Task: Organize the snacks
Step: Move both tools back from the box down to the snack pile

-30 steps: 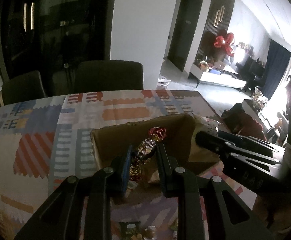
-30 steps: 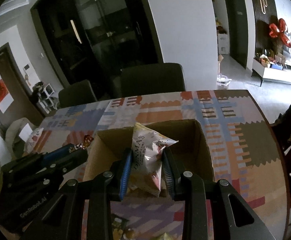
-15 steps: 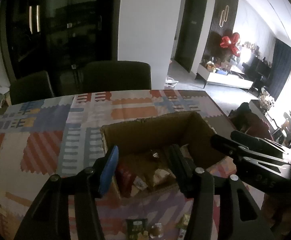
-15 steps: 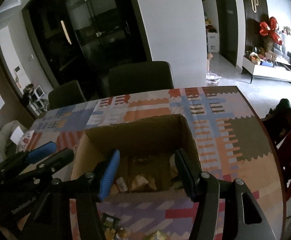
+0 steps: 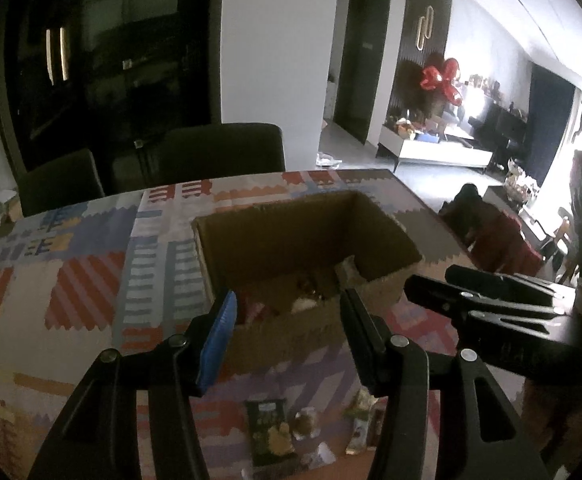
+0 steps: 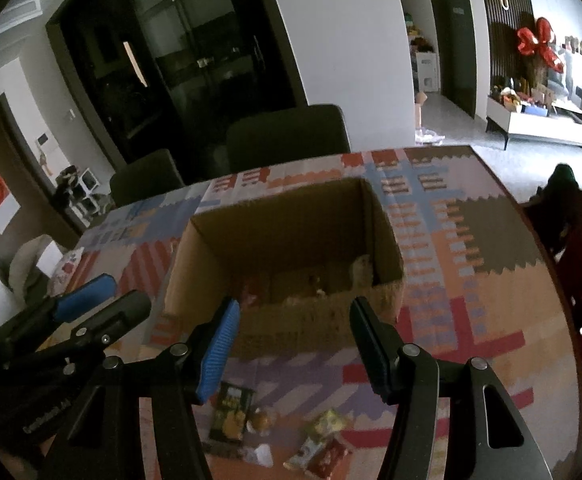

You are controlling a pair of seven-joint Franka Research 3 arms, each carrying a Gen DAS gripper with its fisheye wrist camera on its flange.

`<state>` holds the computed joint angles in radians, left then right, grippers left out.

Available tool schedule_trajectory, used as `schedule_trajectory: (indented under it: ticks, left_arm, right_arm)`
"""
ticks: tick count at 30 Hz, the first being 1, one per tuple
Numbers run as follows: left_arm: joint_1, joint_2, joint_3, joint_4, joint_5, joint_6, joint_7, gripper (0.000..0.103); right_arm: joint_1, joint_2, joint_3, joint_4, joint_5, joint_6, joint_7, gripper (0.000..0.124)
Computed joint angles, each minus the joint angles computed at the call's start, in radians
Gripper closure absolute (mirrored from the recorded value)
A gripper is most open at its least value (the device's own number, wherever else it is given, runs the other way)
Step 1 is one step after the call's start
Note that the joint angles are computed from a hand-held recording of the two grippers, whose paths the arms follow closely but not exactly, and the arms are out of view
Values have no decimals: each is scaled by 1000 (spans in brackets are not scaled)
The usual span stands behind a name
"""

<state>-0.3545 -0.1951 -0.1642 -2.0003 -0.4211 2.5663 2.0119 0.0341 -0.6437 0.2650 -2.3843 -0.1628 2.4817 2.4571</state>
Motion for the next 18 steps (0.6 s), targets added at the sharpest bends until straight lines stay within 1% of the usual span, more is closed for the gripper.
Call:
schedule_trajectory:
  ticks: [5, 8, 11, 14, 18]
  left_arm:
    - [-15, -49, 11, -78, -13, 2, 39, 50]
    - [-29, -73, 25, -122, -36, -8, 70, 50]
    - [-37, -96, 29, -167, -31, 3, 86, 50]
    - [-54, -111, 46, -197, -54, -9, 119, 50]
    - [-65, -128, 54, -240, -69, -8, 144, 50]
  right_arm:
    - [23, -32, 4, -39, 16, -34, 5, 65]
    - [44, -52, 7, -69, 36, -56, 9, 65]
    - [73, -64, 4, -100, 68, -70, 11, 65]
    - [88, -71, 7, -127, 91, -82, 28, 65]
    - [101, -85, 18, -164, 111, -97, 63, 65]
